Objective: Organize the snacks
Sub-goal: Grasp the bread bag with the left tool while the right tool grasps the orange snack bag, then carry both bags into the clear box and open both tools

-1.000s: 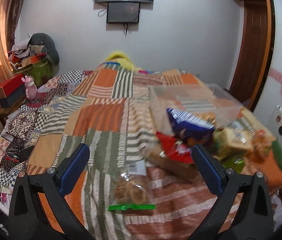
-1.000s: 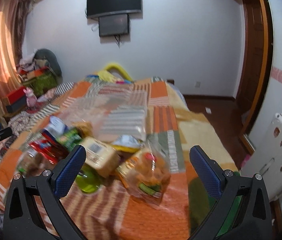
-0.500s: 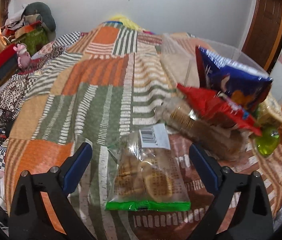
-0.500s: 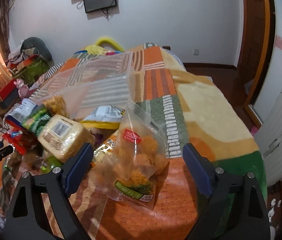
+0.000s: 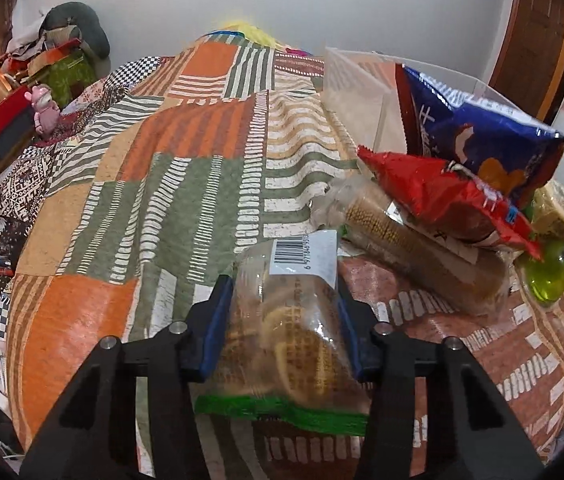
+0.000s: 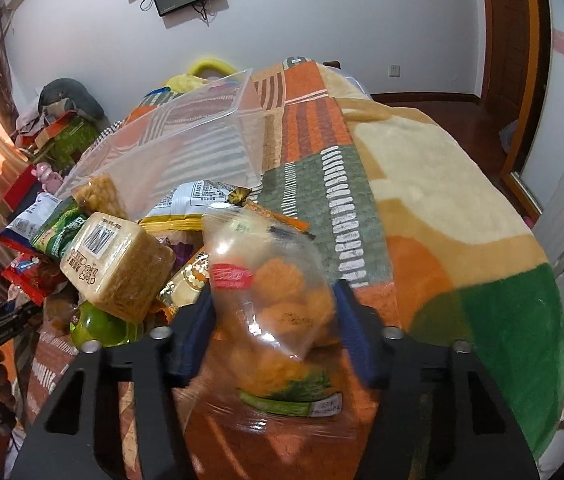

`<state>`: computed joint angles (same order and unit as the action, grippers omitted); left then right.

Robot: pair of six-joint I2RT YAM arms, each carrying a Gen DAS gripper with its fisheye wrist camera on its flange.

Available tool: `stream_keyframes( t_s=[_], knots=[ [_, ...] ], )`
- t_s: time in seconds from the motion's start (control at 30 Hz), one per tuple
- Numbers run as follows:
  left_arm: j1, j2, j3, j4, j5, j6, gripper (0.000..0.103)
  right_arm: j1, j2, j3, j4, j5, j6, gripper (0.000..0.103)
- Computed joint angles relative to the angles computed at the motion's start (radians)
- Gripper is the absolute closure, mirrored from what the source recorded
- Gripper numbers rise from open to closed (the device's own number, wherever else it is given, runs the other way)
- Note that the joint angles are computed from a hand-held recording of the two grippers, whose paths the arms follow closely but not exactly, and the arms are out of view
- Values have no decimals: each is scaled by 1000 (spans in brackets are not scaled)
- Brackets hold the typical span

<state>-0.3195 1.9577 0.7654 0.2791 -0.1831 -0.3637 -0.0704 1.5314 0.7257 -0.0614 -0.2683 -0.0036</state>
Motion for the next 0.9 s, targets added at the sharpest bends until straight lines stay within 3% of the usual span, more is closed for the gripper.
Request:
stream_keyframes(
  t_s=[0.43,0.63,0.9],
  knots=[
    [7,-223,-21,-56,-1,19,57,-3,-70,58,-26,-45,-1,55],
    [-20,-236,90,-90,-10,42,57,32,-47,131,1,-36,-9,55],
    [-44,-141,313,-151,14,81,57,104,-8,197,76,-14,-2,55]
  ],
)
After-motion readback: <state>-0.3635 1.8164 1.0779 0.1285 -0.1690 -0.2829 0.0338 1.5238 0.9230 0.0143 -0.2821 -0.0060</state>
